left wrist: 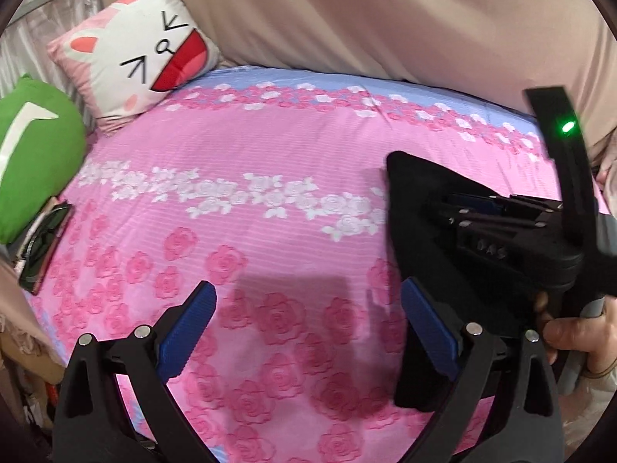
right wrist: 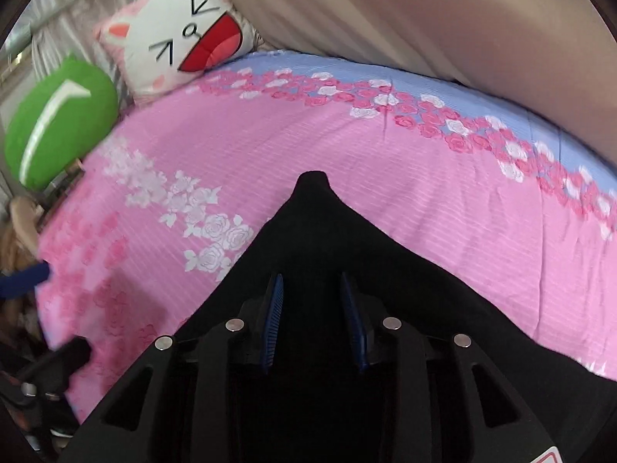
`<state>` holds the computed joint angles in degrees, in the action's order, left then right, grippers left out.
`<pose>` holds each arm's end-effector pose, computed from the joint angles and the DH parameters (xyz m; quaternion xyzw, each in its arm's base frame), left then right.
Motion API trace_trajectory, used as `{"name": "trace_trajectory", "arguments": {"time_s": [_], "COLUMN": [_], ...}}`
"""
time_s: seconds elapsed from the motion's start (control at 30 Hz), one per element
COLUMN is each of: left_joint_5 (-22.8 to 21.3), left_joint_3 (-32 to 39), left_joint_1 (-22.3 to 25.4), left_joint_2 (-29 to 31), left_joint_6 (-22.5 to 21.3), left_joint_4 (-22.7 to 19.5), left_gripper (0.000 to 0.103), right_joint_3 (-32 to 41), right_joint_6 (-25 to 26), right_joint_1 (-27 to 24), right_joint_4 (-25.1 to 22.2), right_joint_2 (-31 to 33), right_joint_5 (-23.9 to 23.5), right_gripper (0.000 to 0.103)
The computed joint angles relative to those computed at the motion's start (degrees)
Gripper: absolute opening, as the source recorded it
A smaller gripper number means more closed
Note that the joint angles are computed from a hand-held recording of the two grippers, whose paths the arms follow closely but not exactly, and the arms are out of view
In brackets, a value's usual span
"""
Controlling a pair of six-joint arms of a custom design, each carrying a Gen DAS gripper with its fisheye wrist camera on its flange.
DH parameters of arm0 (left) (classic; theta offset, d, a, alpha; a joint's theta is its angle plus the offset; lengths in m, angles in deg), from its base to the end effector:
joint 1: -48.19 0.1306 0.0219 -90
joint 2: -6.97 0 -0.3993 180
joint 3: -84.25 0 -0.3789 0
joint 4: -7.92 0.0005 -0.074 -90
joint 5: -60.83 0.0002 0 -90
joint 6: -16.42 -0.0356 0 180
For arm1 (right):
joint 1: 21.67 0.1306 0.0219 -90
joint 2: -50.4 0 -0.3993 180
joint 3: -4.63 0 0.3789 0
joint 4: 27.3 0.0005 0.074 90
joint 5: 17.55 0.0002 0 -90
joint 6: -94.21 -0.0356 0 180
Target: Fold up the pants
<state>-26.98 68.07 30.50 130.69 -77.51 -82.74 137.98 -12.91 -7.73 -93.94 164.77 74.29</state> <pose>0.5738 -0.1850 0.6220 0.1829 0.9233 -0.0583 0.3328 0.6008 0.1474 0.5364 0.0317 0.9319 0.0823 0.3519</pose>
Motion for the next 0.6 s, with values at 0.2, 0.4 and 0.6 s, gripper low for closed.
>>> {"name": "trace_trajectory", "arguments": {"time_s": [0.2, 0.4, 0.6], "left_joint_5": [5.9, 3.0, -0.5], "left_joint_3": [-3.2, -8.4, -11.6], "left_joint_1": [-2.5, -7.5, -8.9], "left_joint_2": [-2.1, -2.4, -4.2], "left_joint_6": [-1.5, -4.0, -3.5], "left_joint_4": [0.9, 2.0, 4.5], "left_gripper": [0.098, 0.098, 0.098], "right_joint_3": [-24.0, -39.8, -40.2], "right_joint_6": [-8.2, -13.2, -14.0], "right_joint_1": [-5.0, -11.1, -8.8], "right_joint_4": [9.8, 7.7, 6.8], "right_joint_2": [-21.3, -31.8, -36.7], "right_joint_5": [2.8, 5.9, 10.0], "right_gripper": [0.026, 0.021, 0.035]}}
